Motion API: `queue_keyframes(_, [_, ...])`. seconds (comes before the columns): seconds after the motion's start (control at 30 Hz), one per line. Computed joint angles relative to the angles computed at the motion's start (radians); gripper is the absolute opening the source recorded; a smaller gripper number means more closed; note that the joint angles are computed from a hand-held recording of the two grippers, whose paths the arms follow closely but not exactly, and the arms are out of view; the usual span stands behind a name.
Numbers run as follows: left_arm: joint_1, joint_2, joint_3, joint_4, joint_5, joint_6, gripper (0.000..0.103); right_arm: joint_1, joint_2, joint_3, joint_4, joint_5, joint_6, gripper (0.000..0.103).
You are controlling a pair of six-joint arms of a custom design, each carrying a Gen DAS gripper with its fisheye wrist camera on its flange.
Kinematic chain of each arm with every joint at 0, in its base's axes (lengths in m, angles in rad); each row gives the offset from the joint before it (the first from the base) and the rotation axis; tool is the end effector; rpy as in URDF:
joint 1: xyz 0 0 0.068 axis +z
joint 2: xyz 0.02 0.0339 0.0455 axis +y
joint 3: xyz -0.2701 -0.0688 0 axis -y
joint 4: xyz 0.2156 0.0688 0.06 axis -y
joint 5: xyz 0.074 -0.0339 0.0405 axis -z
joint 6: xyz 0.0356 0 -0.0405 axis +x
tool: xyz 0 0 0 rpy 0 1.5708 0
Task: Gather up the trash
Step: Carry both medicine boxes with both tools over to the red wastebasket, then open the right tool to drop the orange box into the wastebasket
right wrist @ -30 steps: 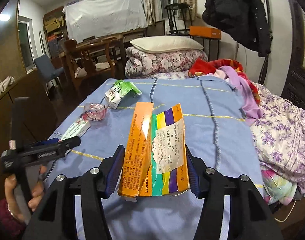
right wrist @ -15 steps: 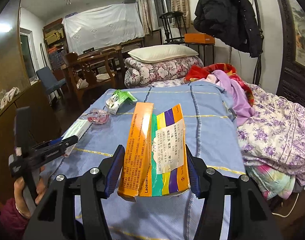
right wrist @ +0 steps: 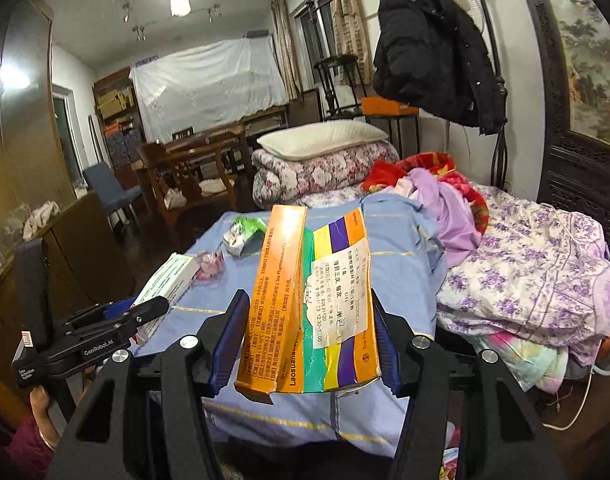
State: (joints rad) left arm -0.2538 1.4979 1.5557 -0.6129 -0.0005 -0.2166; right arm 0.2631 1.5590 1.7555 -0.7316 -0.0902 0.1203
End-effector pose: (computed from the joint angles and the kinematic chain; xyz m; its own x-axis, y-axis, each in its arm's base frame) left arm 0.2955 -0.0766 0.3975 -0.5521 -0.0788 -0.8300 0.1352 0.9739 -0.1824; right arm 0.2992 0.0839 0.4287 -0.5289 -0.0187 -0.8485 -0.2723 0.9506 0.1488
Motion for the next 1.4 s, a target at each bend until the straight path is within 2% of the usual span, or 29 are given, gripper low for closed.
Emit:
queue_keyframes(0.13, [-0.087, -0.028, 0.057, -0.042, -0.047, -0.006, 0.046, -0.041, -0.093, -0.053, -0.004, -0.013, -0.017, 0.057])
queue_keyframes(0.33, [-0.240, -0.046, 0.150, -0.105, -0.142, -0.014, 0.046, -0.165, -0.236, -0.130, -0.023, -0.092, -0.051, 0.057])
queue_keyframes(0.63, [-0.502, 0.088, 0.390, -0.210, -0.287, -0.002, 0.046, -0.493, -0.349, -0.167, -0.077, -0.331, -0.118, 0.058])
queue_keyframes(0.87, [-0.594, 0.267, 0.587, -0.284, -0.257, -0.005, 0.046, -0.709, -0.344, -0.218, -0.058, -0.474, -0.176, 0.058])
queue_keyframes(1.1, [-0.621, 0.450, 0.761, -0.344, -0.213, -0.003, 0.046, -0.847, -0.284, -0.315, -0.032, -0.541, -0.213, 0.058])
queue_keyframes(1.4, [-0.594, 0.595, 0.840, -0.363, -0.125, -0.007, 0.046, -0.890, -0.166, -0.445, 0.039, -0.497, -0.234, 0.058])
